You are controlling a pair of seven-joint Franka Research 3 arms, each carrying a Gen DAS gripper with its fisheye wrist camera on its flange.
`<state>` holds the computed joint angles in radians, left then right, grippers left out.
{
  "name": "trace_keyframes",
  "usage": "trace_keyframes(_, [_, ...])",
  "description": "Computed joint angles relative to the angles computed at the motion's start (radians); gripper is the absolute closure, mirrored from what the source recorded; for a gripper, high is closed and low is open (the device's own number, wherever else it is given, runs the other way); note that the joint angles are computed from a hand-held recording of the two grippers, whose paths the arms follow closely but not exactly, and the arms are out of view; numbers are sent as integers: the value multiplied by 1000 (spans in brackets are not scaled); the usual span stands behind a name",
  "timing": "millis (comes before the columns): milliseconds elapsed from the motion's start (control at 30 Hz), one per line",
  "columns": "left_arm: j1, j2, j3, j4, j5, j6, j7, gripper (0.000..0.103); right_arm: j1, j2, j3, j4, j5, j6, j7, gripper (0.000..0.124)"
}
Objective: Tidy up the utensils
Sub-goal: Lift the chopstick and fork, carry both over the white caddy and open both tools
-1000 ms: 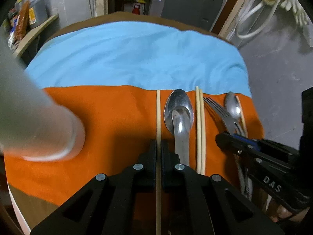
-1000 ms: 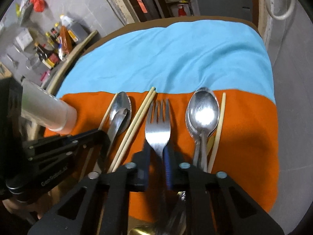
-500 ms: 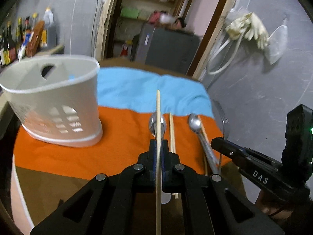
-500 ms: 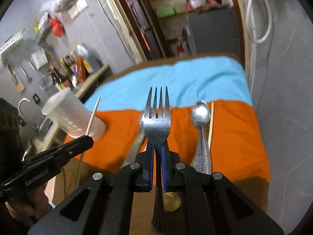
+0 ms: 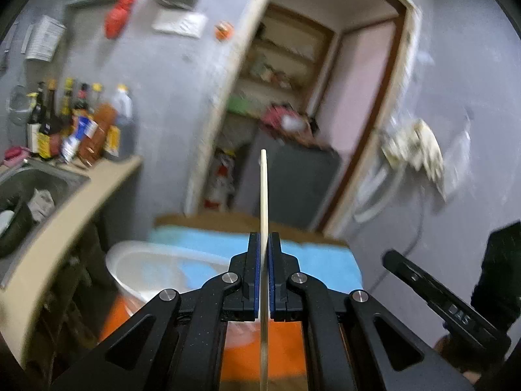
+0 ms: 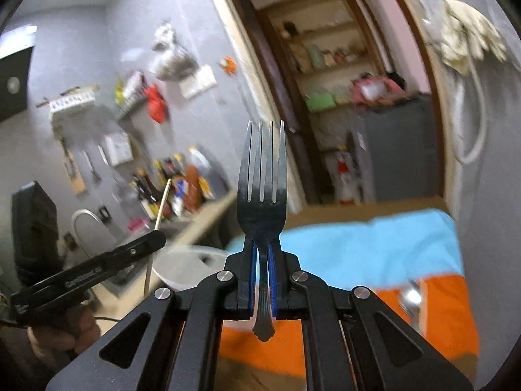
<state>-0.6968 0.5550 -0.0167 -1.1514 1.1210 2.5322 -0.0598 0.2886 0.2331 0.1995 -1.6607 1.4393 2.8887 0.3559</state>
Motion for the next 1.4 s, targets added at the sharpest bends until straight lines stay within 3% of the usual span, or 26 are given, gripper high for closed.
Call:
trace_keyframes(67, [8,-39,43,-57,70,17,-100,101,12,38,16,61,11,7,-22,119])
trace_keyframes(200, [61,-108,67,-173,194,54,-285,101,45,144,37,195,-75,45,18,119])
trace_keyframes(300, [103,-108,60,-191,255,72,-363,101,69,220,42,271,-191,71,124,119])
trace_keyframes(433, [164,-97,37,-206,313,134,-469,101,79,259,40,290,-309,84,232,119])
trace_keyframes(533, [179,-80,29,-198,339,137,-511,101,73,274,49,282,-374,90,283,119])
trace_keyframes(700, [174,-58,22,-173,353,100,-501,101,49,290,89,263,-453,105,333,119])
trace_keyframes(833, [164,-45,12,-166,326,72,-419,101,32,293,115,239,-525,114,368,118])
trace_keyframes(1067, [155,-69,2,-223,298,79,-372,100,12,287,123,209,-605,81,461,114])
trace_keyframes(1200, [165,-89,-15,-260,271,104,-343,99,-31,267,168,175,-572,83,426,101])
trace_keyframes(1300, [174,-104,-31,-278,227,116,-299,85,-45,254,181,166,-542,73,399,100])
trace_keyframes(1367, [162,-122,-28,-296,235,108,-322,69,-58,238,190,154,-509,66,373,100])
trace_keyframes(1400, [158,-129,-30,-300,240,101,-328,67,-69,227,201,146,-478,71,345,98])
